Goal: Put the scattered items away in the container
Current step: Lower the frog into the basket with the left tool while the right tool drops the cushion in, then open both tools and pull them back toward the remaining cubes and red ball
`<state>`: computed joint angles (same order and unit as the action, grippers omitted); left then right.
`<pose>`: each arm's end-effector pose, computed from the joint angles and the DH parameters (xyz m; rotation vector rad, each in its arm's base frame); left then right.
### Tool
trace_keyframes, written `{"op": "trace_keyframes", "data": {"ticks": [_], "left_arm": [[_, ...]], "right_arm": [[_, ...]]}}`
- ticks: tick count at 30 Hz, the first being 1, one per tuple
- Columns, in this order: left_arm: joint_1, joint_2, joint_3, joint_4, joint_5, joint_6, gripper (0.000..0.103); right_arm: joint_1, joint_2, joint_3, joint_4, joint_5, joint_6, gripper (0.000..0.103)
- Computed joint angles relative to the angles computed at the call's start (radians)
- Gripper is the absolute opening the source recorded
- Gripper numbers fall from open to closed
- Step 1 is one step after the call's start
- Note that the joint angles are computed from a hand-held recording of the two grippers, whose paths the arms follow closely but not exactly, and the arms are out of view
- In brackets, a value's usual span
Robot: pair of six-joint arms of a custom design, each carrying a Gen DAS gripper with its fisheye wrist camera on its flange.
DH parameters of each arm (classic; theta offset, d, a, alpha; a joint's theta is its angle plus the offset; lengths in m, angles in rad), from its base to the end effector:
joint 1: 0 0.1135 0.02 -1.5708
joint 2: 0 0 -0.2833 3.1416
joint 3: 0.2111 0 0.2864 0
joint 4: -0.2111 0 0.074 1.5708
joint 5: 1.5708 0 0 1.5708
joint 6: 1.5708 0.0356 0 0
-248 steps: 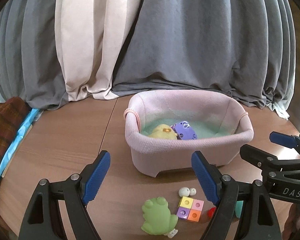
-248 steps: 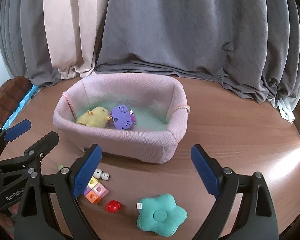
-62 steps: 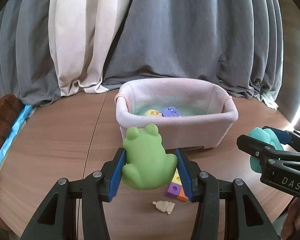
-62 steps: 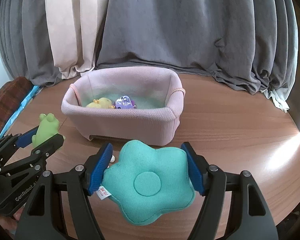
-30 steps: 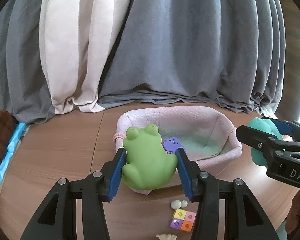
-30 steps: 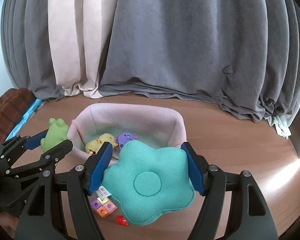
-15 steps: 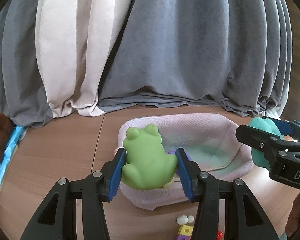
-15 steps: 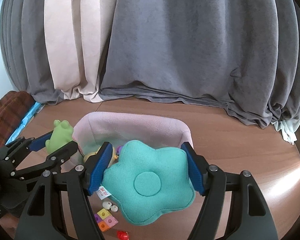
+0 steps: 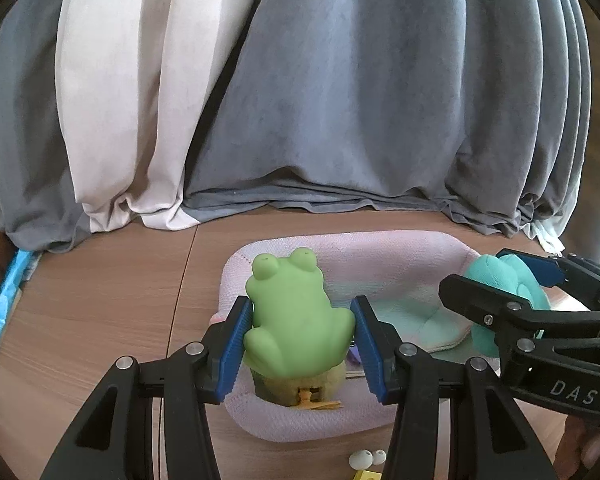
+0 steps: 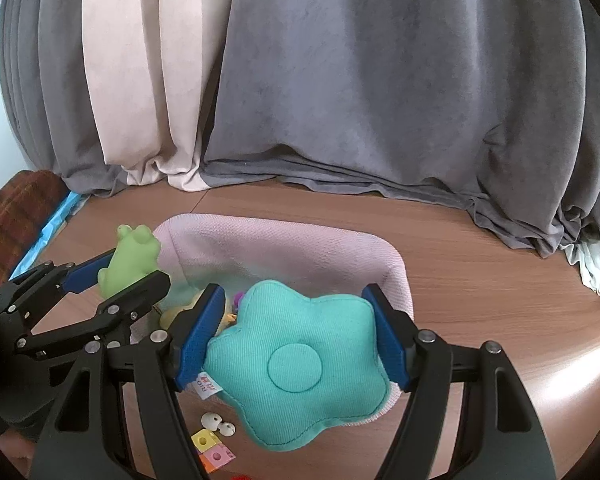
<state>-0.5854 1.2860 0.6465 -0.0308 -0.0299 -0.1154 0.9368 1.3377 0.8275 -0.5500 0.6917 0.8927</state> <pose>0.2396 -0.1576 0.1983 0.5111 2.2050 -0.3438 0.1829 0.2104 0.2163 0.1654 2.3019 -0.0298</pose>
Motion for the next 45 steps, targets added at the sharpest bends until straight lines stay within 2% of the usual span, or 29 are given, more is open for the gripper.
{"op": "trace_keyframes", "data": {"ticks": [10,14,16,18,21,22,32,45], "left_arm": [[0.001,0.023,0.017,-0.009,0.003,0.013,0.047],[-0.013,0.009,0.011,-0.006,-0.041,0.022,0.048],[-0.011,0.004,0.011,-0.009,-0.054,0.022,0.054],[-0.005,0.001,0.010,-0.008,-0.068,0.019,0.067],[0.018,-0.006,0.009,-0.009,-0.050,0.014,0.080],[0.021,-0.007,0.009,-0.009,-0.051,0.014,0.081],[0.004,-0.034,0.000,-0.022,-0.101,0.015,0.086],[-0.023,-0.119,-0.030,-0.055,-0.134,0.012,0.086]], "right_arm": [[-0.028,0.007,-0.013,0.030,-0.033,-0.015,0.070],[-0.022,0.010,-0.006,0.016,-0.015,-0.012,0.074],[-0.022,0.003,-0.012,0.020,-0.011,-0.011,0.077],[-0.026,-0.004,-0.017,0.018,-0.012,-0.003,0.082],[-0.037,-0.025,-0.032,0.025,-0.019,0.005,0.091],[-0.037,-0.030,-0.035,0.027,-0.017,0.006,0.092],[-0.015,-0.026,-0.016,-0.016,0.016,0.034,0.093],[0.044,-0.051,0.000,-0.093,0.064,0.101,0.093]]}}
